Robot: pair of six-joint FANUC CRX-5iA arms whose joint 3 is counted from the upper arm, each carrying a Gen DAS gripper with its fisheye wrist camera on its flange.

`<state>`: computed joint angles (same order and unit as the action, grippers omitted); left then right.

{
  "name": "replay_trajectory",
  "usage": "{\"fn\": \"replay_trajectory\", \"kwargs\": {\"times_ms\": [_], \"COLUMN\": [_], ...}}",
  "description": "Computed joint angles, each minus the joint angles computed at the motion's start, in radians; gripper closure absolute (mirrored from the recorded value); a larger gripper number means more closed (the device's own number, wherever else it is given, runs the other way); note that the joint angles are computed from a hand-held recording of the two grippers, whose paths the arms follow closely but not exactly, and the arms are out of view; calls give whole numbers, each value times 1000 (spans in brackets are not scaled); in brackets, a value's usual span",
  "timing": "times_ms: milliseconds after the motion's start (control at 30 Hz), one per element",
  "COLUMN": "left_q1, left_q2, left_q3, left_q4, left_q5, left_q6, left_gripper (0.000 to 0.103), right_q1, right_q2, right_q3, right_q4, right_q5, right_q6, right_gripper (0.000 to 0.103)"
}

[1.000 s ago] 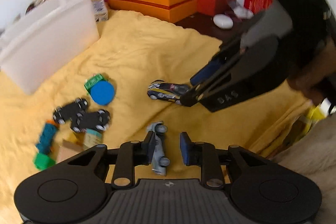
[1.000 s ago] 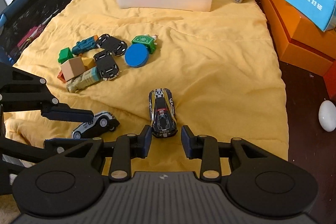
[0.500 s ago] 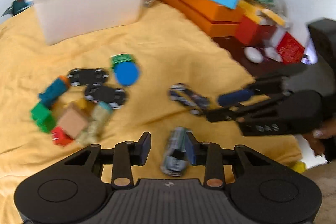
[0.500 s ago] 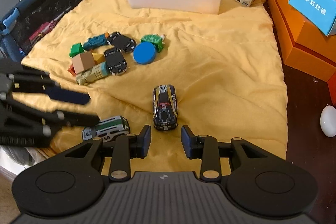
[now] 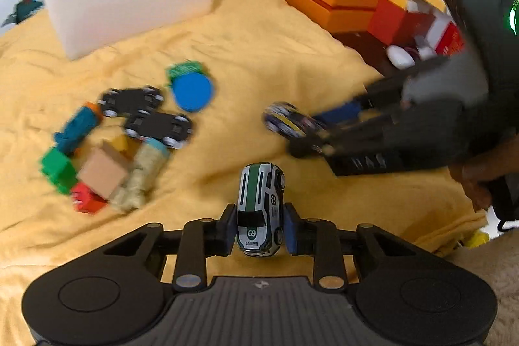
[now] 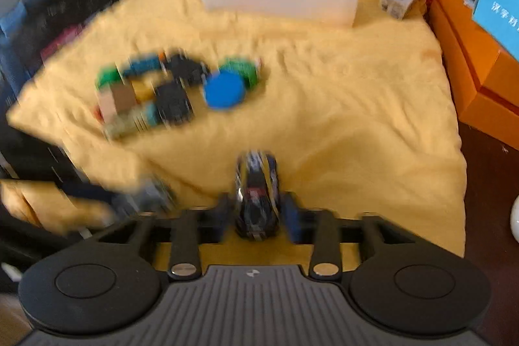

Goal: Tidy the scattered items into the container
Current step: 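Carry both cars over the white bin and open both tools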

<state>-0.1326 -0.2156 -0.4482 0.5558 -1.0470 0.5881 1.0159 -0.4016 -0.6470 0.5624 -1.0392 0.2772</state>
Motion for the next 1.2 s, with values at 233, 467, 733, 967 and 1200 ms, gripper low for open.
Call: {"fn": "replay_trajectory", "kwargs": {"times_ms": [233, 467, 733, 967, 1200], "left_q1": [47, 28, -15, -55, -31], "left_q2": [21, 140, 382, 527, 468], "left_q3": [54, 222, 525, 668, 557], "left_q4": [110, 200, 199, 111, 231], "left_q5": [47, 202, 243, 290, 293], "left_q6": [-47, -38, 17, 86, 8], "left_gripper": [70, 70, 70, 65, 56], "right_q1": [35, -81, -292, -424, -423], "right_q2": [-23, 42, 198, 335, 308], "right_q3": [18, 88, 214, 314, 283], "right_q4": [76, 230, 415, 389, 360], "right_q5": [-46, 16, 136, 198, 209], "right_q6": [-40, -39, -55, -92, -136], "right_gripper": [70, 70, 70, 68, 65]}}
